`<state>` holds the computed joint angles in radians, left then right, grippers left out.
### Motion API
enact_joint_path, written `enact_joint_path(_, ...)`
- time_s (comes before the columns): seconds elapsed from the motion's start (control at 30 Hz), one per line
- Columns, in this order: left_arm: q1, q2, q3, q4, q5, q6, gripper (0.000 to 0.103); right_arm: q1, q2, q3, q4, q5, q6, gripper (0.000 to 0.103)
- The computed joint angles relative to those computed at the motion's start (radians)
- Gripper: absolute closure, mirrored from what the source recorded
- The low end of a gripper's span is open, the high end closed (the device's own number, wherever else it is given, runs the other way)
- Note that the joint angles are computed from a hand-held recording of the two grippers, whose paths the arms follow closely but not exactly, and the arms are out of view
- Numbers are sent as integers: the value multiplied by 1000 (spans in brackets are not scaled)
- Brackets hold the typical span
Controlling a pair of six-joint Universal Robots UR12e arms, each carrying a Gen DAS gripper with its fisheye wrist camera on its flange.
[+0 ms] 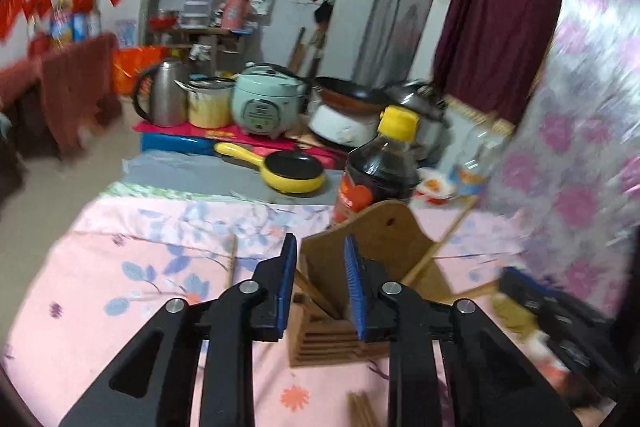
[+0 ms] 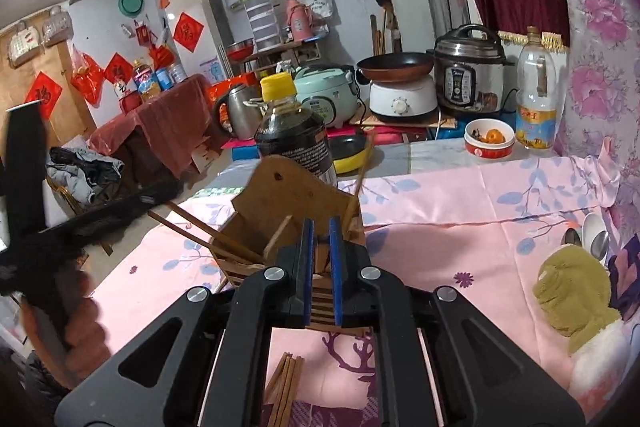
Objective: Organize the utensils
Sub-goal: 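Lower both held chopsticks into the wooden holder from above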
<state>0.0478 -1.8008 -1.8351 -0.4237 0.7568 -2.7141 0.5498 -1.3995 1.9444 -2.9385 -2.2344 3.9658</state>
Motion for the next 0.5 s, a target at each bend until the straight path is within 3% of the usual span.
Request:
enact_joint_path(0.07,29,9,-15,26,1,-33,66,0,3,-5,15,7,2,92)
enact_joint_path(0.1,43,12,-25,46,-5,-36,66,0,5,-6,20,8,5,92)
enact_joint_path(0.17,74,20,-32,-3,-63,21,65,-1,6,-6,23,17,9,91)
enact_joint_path(0.23,84,25,-36,-24,-70,56,61,1,7,-9,32,13,14,91)
enact_joint_path(0.3,76,18,-38,-6,-16,71,49,4,6,-11,38,7,17,90)
enact_joint_path(0.37,53,-11,-27,7,79,51,48,8,6,-11,33,-4,18,86)
enact_joint_path(0.5,18,-86,44,-189,232,65,50,19,-4,-5,12,-51,13,79)
